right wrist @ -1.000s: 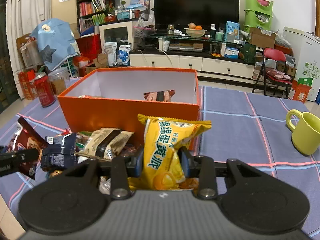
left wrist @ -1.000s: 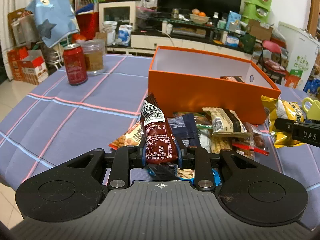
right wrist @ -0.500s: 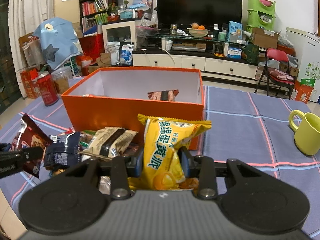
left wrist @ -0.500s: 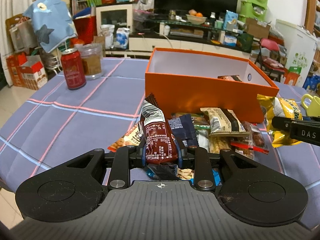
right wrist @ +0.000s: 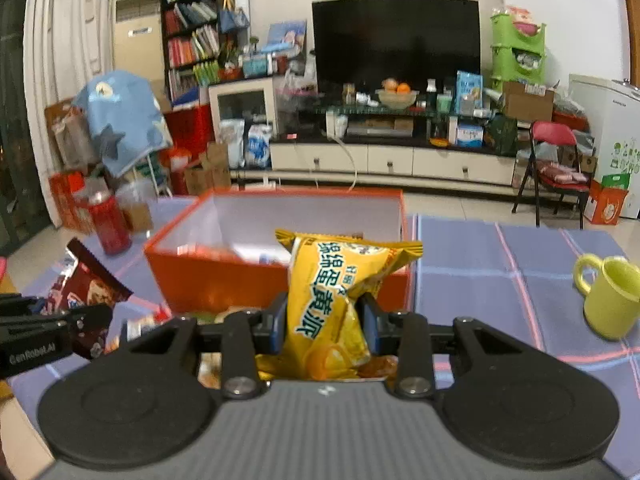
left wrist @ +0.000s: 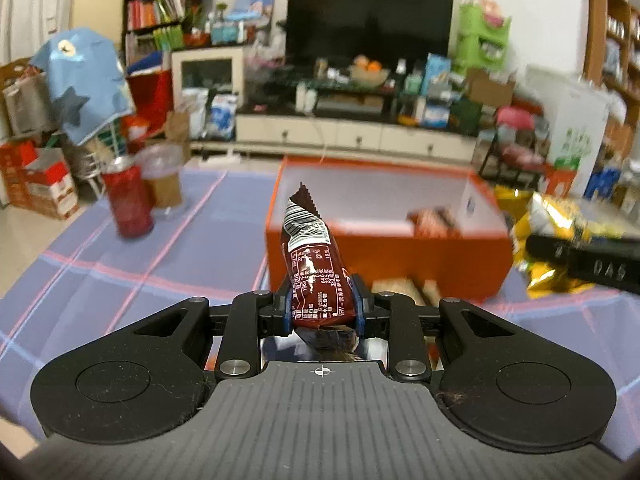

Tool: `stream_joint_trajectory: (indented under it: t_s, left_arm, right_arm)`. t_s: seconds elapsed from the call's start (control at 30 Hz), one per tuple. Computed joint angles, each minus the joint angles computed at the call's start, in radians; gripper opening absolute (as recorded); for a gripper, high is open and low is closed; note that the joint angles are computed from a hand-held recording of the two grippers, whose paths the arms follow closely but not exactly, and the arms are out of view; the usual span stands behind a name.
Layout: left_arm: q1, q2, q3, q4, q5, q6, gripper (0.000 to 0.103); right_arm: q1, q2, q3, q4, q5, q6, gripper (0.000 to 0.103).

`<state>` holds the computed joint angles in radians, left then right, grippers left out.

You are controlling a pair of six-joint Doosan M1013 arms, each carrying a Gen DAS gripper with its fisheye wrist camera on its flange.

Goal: Organize snacks
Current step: 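Carry both bags into the orange box and open both tools, then grasp the navy snack bag with the left tool while the right tool grasps the beige wrapped bar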

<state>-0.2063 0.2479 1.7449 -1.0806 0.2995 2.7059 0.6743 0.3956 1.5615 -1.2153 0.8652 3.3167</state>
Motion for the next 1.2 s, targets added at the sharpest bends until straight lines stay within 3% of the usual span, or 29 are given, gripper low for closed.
stream_joint_trajectory:
  t_s: [0.17,0.33,0.47,0.5,0.53,0.6,0.67,0.8,0.87,0.97,1.1,1.13,1.2]
  left_arm:
    - [-0.002,0.054,-0.11,-0.047,0.08,0.033,0.0]
    - [-0.038,0.169,-0.274,0.135,0.143,-0.18,0.0]
    - [-0.077,0.268,-0.404,0.355,0.186,-0.38,0.0]
    - [-0.082,0.288,-0.434,0.412,0.218,-0.434,0.0]
    - [-0.084,0.297,-0.446,0.438,0.236,-0.455,0.0]
    - [-0.077,0.28,-0.416,0.382,0.206,-0.394,0.003]
    - [-0.058,0.252,-0.375,0.271,0.186,-0.288,0.022]
    - [-0.003,0.181,-0.274,0.082,0.168,-0.112,0.027]
    - [0.017,0.147,-0.221,0.093,0.121,-0.152,0.03]
    - [0.051,0.124,-0.18,0.127,0.14,-0.202,0.03]
    - [0.078,0.117,-0.143,0.088,0.155,-0.124,0.035]
    - [0.085,0.121,-0.141,0.076,0.175,-0.078,0.035]
    - [0.098,0.133,-0.143,-0.022,0.237,0.14,0.038]
  right_arm:
    - [-0.036,0.002,-0.025,-0.027,-0.006,0.019,0.037]
    - [-0.108,0.043,-0.086,0.015,-0.063,-0.061,0.037]
    - [-0.146,0.087,-0.134,0.076,-0.099,-0.145,0.038]
    - [-0.153,0.097,-0.146,0.094,-0.1,-0.161,0.041]
    - [-0.158,0.107,-0.156,0.108,-0.091,-0.17,0.053]
    - [-0.16,0.108,-0.156,0.126,-0.098,-0.174,0.059]
    - [-0.147,0.09,-0.131,0.081,-0.092,-0.123,0.06]
    - [-0.09,0.037,-0.065,-0.015,-0.044,-0.006,0.066]
    - [-0.057,0.022,-0.037,-0.02,-0.004,0.028,0.07]
    - [-0.019,0.015,-0.012,0.037,0.021,0.053,0.071]
    - [0.0,0.024,-0.007,0.056,0.012,0.086,0.074]
    - [0.0,0.028,-0.008,0.047,-0.014,0.112,0.08]
    - [0.001,0.044,-0.029,0.048,-0.049,0.101,0.095]
